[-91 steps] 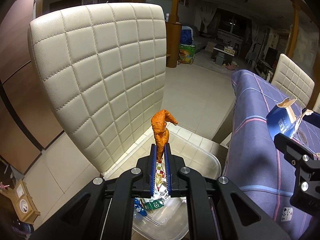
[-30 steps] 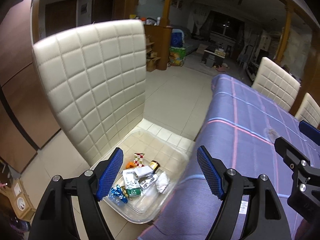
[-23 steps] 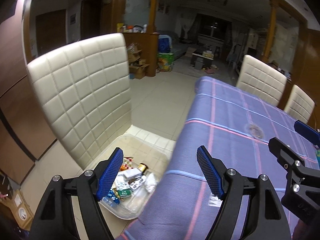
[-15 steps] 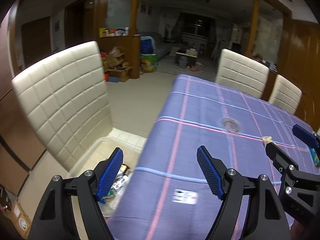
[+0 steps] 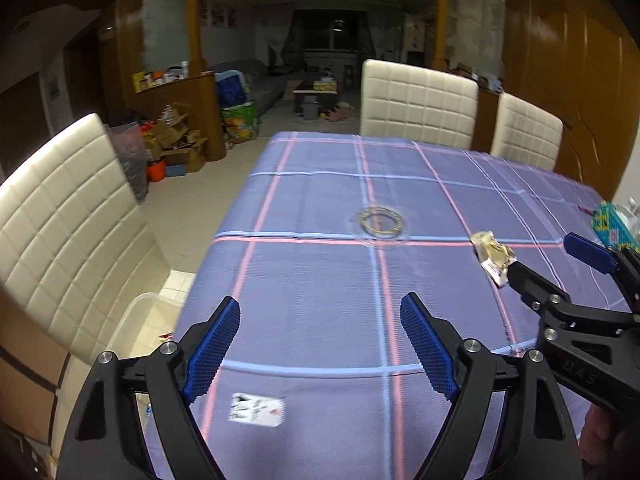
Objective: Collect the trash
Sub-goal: 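Move both tools back over the table toward the clear lid and yellow wrapper, then grasp the yellow snack wrapper with the right tool while the left tool grasps the clear lid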
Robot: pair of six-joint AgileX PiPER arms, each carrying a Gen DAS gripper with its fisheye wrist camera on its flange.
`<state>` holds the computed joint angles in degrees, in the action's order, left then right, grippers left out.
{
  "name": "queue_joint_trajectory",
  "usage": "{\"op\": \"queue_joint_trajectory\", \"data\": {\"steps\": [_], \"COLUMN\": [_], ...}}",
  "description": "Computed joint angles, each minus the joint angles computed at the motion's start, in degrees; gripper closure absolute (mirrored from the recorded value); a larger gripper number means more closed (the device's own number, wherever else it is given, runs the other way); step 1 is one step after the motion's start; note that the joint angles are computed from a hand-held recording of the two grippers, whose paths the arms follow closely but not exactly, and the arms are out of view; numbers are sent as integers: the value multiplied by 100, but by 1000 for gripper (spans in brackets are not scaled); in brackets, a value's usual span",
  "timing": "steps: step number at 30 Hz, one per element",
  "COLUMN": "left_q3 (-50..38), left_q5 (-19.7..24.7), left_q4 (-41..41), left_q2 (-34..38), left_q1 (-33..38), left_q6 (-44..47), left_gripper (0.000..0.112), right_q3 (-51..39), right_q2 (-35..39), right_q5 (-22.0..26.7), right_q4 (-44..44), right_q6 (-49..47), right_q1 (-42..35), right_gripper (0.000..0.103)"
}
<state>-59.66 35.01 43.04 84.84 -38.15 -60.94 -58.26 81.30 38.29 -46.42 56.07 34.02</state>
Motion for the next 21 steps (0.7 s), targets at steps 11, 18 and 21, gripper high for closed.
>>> {"op": "queue_joint_trajectory", "data": {"steps": [11, 18, 21], "left_q3": [-1184, -2045, -2409], "left_q5": [-17, -29, 18], "left_q4": [-499, -1337, -1697], "left_q2": [1296, 2192, 2531], "left_q1": [-53, 206, 315], "left_q6": [772, 1642, 2068], "left_gripper": [31, 31, 31], "right_q3": [-39, -404, -608], "right_q2": [441, 1133, 1467], "right_q5": [-774, -988, -1004], "right_q4": [953, 1822, 2148], "right_q6": [-1028, -1952, -2312], "right_q1": [-1233, -1795, -1979], "right_gripper": [14, 14, 14]}}
